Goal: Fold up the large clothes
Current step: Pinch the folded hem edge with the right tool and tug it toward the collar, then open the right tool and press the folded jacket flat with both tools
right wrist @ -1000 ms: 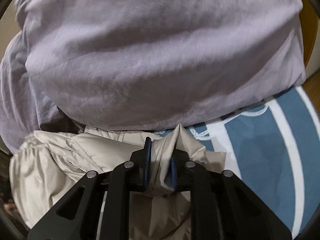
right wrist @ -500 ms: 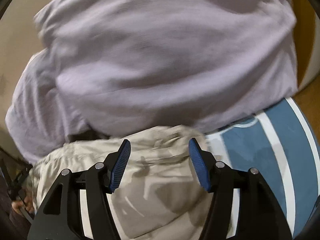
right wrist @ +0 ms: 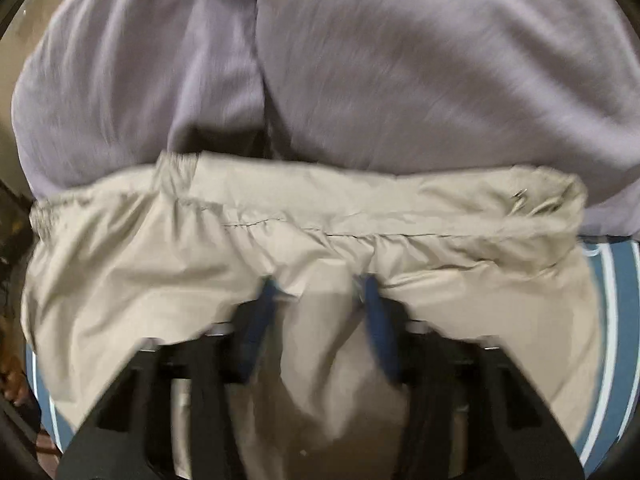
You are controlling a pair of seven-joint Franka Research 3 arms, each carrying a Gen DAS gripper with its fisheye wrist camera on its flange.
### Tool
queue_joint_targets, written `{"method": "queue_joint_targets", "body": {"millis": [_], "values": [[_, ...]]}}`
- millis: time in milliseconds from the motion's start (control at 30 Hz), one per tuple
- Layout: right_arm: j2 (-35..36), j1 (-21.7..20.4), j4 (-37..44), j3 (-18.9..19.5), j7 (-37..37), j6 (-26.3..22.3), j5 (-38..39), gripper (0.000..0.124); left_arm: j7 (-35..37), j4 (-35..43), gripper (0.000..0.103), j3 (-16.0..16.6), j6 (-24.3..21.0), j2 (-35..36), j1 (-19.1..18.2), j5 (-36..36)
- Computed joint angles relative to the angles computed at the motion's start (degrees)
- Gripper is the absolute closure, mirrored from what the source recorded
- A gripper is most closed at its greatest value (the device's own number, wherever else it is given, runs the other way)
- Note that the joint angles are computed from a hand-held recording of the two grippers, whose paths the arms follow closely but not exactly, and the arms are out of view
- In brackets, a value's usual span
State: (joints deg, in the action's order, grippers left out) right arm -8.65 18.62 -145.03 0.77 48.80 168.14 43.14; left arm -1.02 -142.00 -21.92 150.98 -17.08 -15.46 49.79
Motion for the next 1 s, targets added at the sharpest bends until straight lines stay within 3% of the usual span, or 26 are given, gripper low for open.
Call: {"method": "queue_joint_targets", "body": {"millis": [67, 167, 300, 367, 533, 633, 833, 900, 933, 1000], "values": [[1.01, 0.58, -0.18, 0.23, -1.19, 1.61, 0.74, 0.11, 0.2, 1.41, 0.014, -0.71, -0.55, 1.37, -0.22, 0.91], [0.86, 1.72, -0.04, 0.12, -3.08, 3.97, 3.25, 0.119, -0.09, 3.09, 0.014, -1.2, -0.74, 3.37, -0.94, 2.91], [0.05, 5.81, 2.43, -2.55, -12.99, 7.67, 16.6, 0.12, -2.03, 4.63, 0.014, -1.14, -0.13, 5.41, -1.71, 6.7], [0.27, 5.77, 3.72, -2.42, -14.72, 8.21, 19.34, 0.12, -3.16, 5.61, 0.014, -1.03, -0.19, 6.76, -2.14, 8.75], [3.62, 4.54, 4.79, 0.27, -12.53, 10.84, 17.55, 0.12, -2.64, 9.09, 0.014, -0.05, -4.76, 11.81, -4.18, 11.16], [5.0, 4.79, 5.55, 0.71, -16.08, 11.95, 21.73, 0.12, -2.94, 10.55, 0.012, 1.49, -6.95, 14.83, -5.28, 10.94], [6.44, 4.61, 6.9, 2.77, -25.52, 14.7, 31.14, 0.115, -4.93, 13.71, 0.012, 3.79, -11.36, 19.69, -7.2, 12.07], [5.82, 5.16, 6.38, 3.43, -28.19, 15.64, 34.35, 0.109, -5.86, 14.66, 0.011, 4.46, -12.76, 21.18, -7.78, 12.28], [5.5, 5.26, 6.24, 3.49, -29.93, 15.69, 36.12, 0.098, -6.4, 14.88, 0.01, 4.8, -13.0, 21.66, -8.01, 12.39], [4.35, 5.87, 5.65, 3.68, -32.74, 16.68, 39.76, 0.088, -7.3, 15.74, 0.008, 5.42, -13.44, 23.0, -8.38, 12.74]]}}
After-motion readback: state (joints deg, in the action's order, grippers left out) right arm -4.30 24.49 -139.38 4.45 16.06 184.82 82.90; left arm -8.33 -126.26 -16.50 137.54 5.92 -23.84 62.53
